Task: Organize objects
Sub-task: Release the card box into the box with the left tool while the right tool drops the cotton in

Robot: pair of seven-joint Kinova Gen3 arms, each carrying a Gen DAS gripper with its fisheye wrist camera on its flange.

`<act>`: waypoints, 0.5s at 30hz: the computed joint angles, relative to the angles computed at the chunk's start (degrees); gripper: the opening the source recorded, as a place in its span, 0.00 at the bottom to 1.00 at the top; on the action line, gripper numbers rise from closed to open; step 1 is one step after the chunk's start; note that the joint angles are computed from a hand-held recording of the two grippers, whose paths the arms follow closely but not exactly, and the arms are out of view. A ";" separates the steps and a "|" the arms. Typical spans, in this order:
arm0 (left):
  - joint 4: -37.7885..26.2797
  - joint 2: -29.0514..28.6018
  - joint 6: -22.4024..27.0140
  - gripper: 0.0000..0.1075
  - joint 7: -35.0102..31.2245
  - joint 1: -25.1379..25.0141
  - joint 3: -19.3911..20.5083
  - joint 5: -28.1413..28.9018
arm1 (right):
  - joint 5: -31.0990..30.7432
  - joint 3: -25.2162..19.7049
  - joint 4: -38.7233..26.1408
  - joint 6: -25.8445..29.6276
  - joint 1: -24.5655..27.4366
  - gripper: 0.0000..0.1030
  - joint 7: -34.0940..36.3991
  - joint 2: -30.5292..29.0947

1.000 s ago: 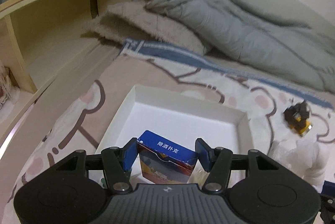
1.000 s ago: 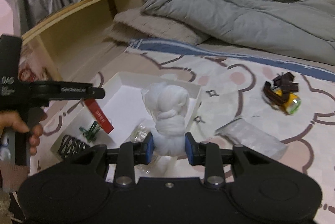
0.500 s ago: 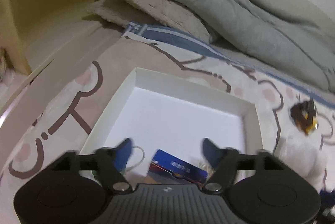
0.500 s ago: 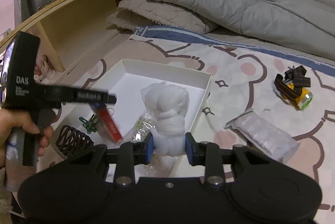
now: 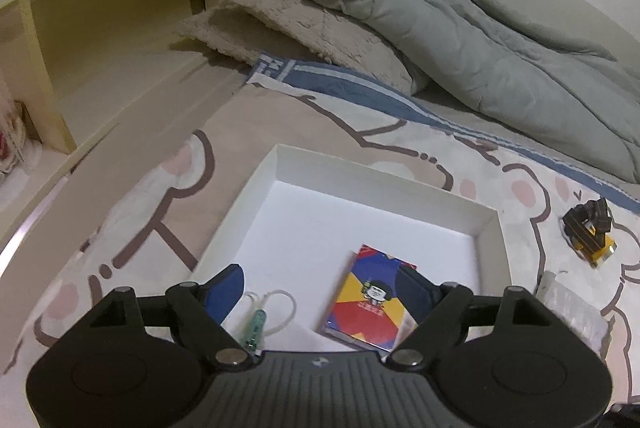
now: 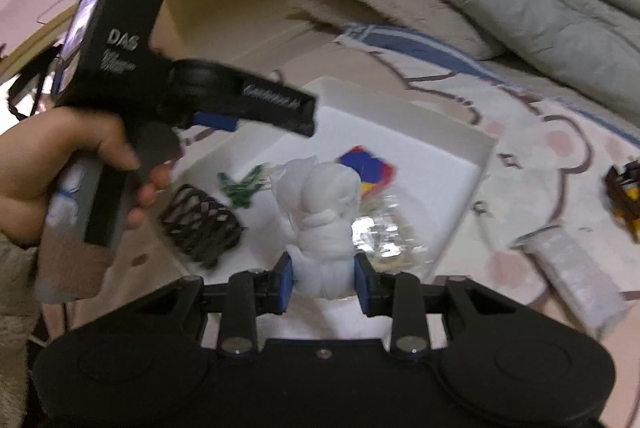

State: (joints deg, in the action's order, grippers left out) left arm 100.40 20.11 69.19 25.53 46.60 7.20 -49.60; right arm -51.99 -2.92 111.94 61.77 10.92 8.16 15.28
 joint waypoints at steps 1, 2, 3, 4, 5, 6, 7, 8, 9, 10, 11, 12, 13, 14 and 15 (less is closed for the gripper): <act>0.07 -0.22 0.58 0.77 -0.13 0.20 0.04 -0.02 | -0.04 -0.09 0.20 0.37 -0.12 0.32 -0.42 0.06; 0.12 -0.38 1.07 0.77 -0.14 0.37 0.11 -0.08 | -0.23 -0.27 0.39 0.68 -0.36 0.32 -0.85 0.15; 0.25 -0.59 1.50 0.77 -0.03 0.55 0.21 -0.19 | -0.62 -0.41 0.63 1.01 -0.44 0.34 -0.98 0.31; 0.40 -0.80 1.83 0.77 0.07 0.67 0.34 -0.28 | -1.45 -0.45 1.03 1.35 -0.44 0.39 -0.75 0.59; 0.54 -1.00 2.06 0.78 0.11 0.73 0.50 -0.31 | -3.21 -0.75 2.07 1.15 -0.10 0.57 -0.03 0.70; 0.64 -1.15 2.20 0.78 0.08 0.70 0.68 -0.25 | -4.92 -0.79 3.18 0.47 0.01 0.70 0.58 0.61; 0.69 -1.25 2.27 0.78 -0.08 0.60 0.85 -0.10 | -6.26 -0.73 4.36 -1.03 -0.28 0.86 0.67 0.10; 0.77 -1.38 2.20 0.78 -0.39 0.44 1.02 0.10 | -6.87 -0.32 5.30 -2.76 -1.21 0.85 0.45 -0.56; 0.95 -1.56 2.02 0.78 -0.76 0.24 1.17 0.32 | -6.54 -0.59 5.40 -3.54 -1.46 0.84 0.25 -0.70; 1.00 -1.65 1.91 0.79 -1.17 0.07 1.30 0.57 | -5.49 -0.45 4.88 -3.45 -1.85 0.84 -0.17 -0.53; 1.03 -1.69 1.86 0.79 -1.56 -0.04 1.42 0.79 | -4.86 -0.34 4.60 -3.39 -1.93 0.84 -0.22 -0.50; 0.96 -1.66 1.87 0.79 -1.84 -0.11 1.48 0.94 | -4.89 -0.23 4.53 -3.62 -1.76 0.84 0.09 -0.55; 0.85 -1.66 1.84 0.79 -2.24 -0.19 1.55 1.13 | -5.04 -0.09 4.54 -3.92 -1.54 0.85 0.33 -0.64; 0.76 -1.67 1.84 0.79 -2.55 -0.21 1.60 1.28 | -4.89 0.07 4.29 -4.09 -1.45 0.85 0.05 -0.64; 0.63 -1.68 1.88 0.79 -2.87 -0.18 1.66 1.40 | -4.46 0.30 3.81 -3.99 -1.33 0.85 -0.69 -0.64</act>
